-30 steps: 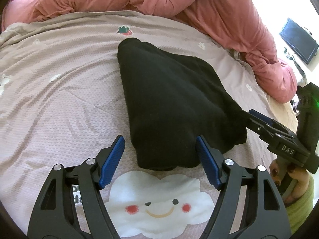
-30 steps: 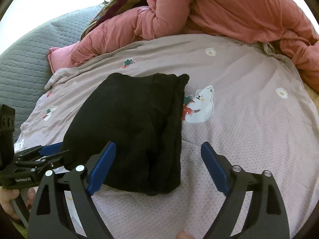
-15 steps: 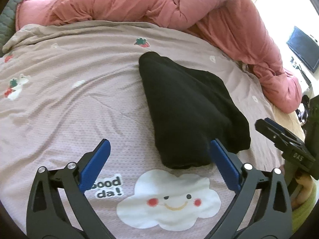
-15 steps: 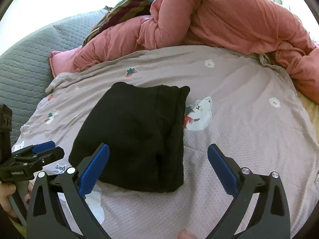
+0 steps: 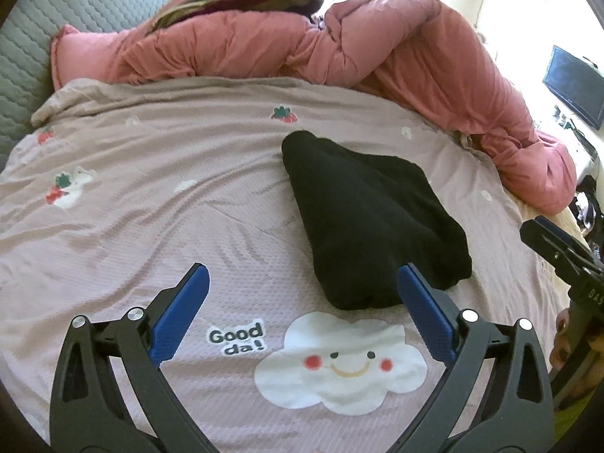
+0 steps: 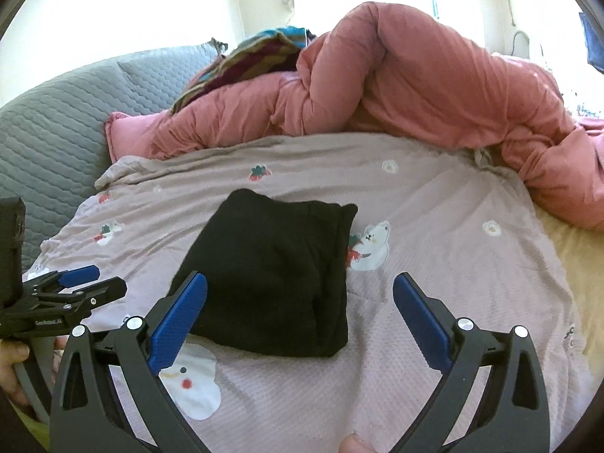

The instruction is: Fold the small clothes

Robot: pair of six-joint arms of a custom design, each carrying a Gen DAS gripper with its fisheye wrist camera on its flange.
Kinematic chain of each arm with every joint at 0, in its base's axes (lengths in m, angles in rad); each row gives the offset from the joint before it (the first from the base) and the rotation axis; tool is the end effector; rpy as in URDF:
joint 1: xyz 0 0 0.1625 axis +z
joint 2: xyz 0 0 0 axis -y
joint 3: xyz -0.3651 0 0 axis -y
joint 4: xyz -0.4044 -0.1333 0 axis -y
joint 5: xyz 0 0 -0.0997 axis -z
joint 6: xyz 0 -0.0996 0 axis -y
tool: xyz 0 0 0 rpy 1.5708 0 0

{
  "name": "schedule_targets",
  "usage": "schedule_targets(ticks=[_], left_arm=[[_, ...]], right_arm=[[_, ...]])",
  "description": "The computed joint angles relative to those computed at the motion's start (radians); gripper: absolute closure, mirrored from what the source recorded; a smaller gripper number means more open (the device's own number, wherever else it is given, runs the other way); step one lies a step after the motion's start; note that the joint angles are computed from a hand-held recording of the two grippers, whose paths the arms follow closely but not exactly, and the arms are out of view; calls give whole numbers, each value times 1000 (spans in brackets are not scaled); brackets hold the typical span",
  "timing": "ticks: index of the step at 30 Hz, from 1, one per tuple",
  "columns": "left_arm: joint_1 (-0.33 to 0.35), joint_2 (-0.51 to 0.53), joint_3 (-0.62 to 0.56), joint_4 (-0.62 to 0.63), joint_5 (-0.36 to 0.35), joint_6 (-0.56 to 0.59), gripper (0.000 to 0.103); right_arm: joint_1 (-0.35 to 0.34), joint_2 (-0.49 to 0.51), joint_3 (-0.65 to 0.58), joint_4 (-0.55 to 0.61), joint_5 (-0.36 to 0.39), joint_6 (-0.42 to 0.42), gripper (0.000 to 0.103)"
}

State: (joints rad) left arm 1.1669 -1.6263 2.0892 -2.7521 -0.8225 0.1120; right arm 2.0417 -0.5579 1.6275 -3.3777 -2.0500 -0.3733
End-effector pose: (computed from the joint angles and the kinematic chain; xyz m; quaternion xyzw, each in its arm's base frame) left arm 0.0023 -0.5063 0.3571 0.0981 0.8754 -0.3735 0.2909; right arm 0.3670 -0.5283 0.0027 0.2932 -0.8617 0.3604 0.2040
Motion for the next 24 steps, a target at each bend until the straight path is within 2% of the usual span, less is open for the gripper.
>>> schedule_targets(ticks=[11,17,24], left_arm=[[-72,-138,136,-85,68,52,10],[-94,-208,194,-62,70,37,10],[-109,-258,252,-52,77,24,10]], right_arm=[[40,-43,107,-122,-13,8,5],[55,-32,135,-173,-54,-13,5],[59,-17,169,-191,-64,34,5]])
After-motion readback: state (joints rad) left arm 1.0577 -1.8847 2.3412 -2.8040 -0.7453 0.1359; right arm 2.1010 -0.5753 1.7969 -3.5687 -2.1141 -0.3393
